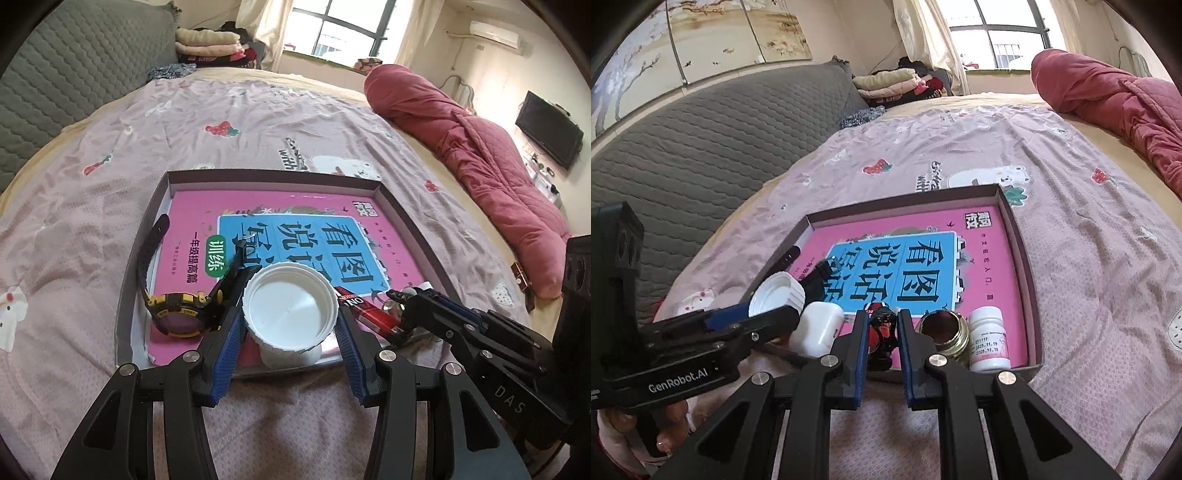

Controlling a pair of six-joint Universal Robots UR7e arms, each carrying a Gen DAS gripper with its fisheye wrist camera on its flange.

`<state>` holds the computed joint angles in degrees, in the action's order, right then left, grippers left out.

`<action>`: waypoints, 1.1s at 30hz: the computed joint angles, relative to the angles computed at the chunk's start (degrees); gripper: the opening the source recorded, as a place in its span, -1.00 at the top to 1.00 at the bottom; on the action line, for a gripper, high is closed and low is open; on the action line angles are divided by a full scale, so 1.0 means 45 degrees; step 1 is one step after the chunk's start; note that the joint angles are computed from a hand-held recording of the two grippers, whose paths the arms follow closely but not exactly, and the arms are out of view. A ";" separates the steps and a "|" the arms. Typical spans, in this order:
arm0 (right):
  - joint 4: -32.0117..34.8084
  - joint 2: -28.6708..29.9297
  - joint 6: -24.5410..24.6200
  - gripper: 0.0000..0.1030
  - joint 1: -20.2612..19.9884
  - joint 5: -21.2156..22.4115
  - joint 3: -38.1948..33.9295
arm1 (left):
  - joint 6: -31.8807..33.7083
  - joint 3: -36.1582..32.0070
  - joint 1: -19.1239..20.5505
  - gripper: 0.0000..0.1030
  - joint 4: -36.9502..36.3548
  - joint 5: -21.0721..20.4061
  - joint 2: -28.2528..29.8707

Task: Organize rigid objects
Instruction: 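Carry the cap with the left gripper and the black clip with the right into the tray, then lower the cap beside the watch and open the left gripper while the right releases the clip beside the lighter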

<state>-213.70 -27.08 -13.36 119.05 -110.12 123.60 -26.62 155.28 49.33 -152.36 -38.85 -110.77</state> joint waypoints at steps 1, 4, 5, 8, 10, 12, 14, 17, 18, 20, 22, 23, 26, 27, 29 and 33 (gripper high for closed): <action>0.0017 0.0043 -0.0017 0.70 -0.0007 -0.0043 -0.0038 | 0.0040 -0.0002 0.0048 0.00 -0.0112 0.0014 0.0085; -0.0036 0.0118 -0.0037 0.70 -0.0052 -0.0059 -0.0109 | 0.0102 -0.0092 0.0325 0.00 -0.0336 -0.0024 0.0352; -0.0057 0.0155 -0.0033 0.70 -0.0049 -0.0136 -0.0144 | 0.0147 -0.0147 0.0493 0.00 -0.0443 -0.0123 0.0456; 0.0190 0.0195 0.0049 0.69 -0.0085 -0.0296 -0.0219 | 0.0165 -0.0235 0.0811 -0.01 -0.0678 -0.0213 0.0721; 0.0269 0.0226 0.0067 0.69 -0.0115 -0.0314 -0.0214 | 0.0127 -0.0264 0.1001 -0.01 -0.0745 -0.0247 0.0816; 0.0264 0.0216 0.0030 0.69 -0.0112 -0.0367 -0.0174 | 0.0102 -0.0223 0.1009 -0.01 -0.0828 -0.0136 0.0856; 0.0247 0.0206 0.0015 0.69 -0.0109 -0.0336 -0.0135 | 0.0117 -0.0239 0.1061 -0.01 -0.0874 -0.0189 0.0877; 0.0332 0.0189 0.0041 0.69 -0.0114 -0.0318 -0.0130 | -0.0012 -0.0287 0.1099 -0.02 -0.0823 -0.0096 0.0953; 0.0356 0.0183 0.0052 0.69 -0.0108 -0.0346 -0.0125 | -0.0113 -0.0297 0.1094 -0.01 -0.0723 -0.0013 0.0961; 0.0433 0.0159 0.0069 0.69 -0.0107 -0.0337 -0.0097 | -0.0105 -0.0377 0.1217 -0.02 -0.0648 -0.0114 0.0992; 0.0480 0.0129 0.0089 0.69 -0.0105 -0.0359 -0.0060 | -0.0229 -0.0391 0.1256 -0.02 -0.0542 -0.0139 0.1002; 0.0549 0.0125 0.0115 0.69 -0.0103 -0.0346 -0.0084 | -0.0229 -0.0389 0.1268 -0.02 -0.0537 -0.0126 0.1010; 0.0631 0.0098 0.0180 0.69 -0.0075 -0.0396 -0.0095 | -0.0298 -0.0385 0.1233 -0.02 -0.0423 -0.0085 0.0977; 0.0627 0.0095 0.0184 0.69 -0.0076 -0.0391 -0.0095 | -0.0330 -0.0393 0.1229 -0.02 -0.0362 -0.0087 0.0955; 0.0688 0.0066 0.0252 0.69 -0.0095 -0.0347 -0.0096 | -0.0376 -0.0388 0.1196 -0.02 -0.0256 -0.0023 0.0907; 0.0625 0.0042 0.0248 0.67 -0.0039 -0.0415 -0.0068 | -0.0531 -0.0331 0.0999 -0.02 0.0068 0.0191 0.0775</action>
<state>-210.88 -26.89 -12.25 118.87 -111.99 123.30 -29.01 153.79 53.83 -152.05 -37.99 -107.28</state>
